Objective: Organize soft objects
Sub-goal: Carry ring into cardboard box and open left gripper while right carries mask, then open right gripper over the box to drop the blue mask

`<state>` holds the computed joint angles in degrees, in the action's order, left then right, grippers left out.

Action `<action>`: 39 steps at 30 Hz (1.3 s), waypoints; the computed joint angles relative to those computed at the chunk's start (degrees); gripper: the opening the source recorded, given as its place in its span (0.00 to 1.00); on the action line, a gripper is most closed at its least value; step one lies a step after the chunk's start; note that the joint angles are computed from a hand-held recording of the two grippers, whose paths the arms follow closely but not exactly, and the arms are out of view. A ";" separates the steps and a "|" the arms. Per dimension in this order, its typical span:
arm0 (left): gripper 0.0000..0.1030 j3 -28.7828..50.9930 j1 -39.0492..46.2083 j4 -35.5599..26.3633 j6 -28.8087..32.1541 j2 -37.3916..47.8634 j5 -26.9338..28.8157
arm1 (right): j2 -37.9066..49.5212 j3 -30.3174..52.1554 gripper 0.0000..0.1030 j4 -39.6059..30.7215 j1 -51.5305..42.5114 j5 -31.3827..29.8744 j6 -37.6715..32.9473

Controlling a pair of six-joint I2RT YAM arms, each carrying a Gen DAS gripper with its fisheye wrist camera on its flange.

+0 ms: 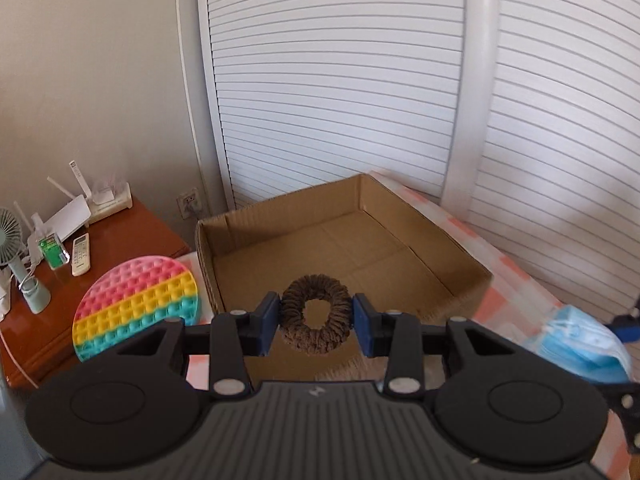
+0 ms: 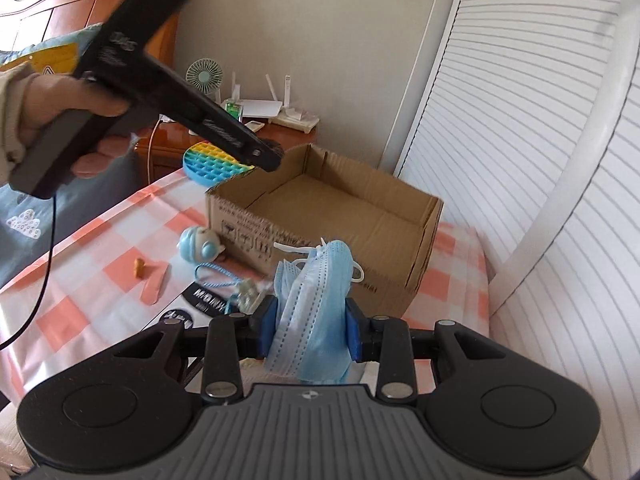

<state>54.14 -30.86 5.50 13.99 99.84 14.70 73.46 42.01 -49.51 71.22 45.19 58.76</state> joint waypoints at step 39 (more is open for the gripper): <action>0.97 -37.65 12.99 12.16 0.16 -25.02 0.81 | 15.89 10.08 1.00 30.23 -40.73 -14.06 -34.63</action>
<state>16.49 -17.87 17.66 14.16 74.82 15.50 89.35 52.09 -19.28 30.49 31.14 24.13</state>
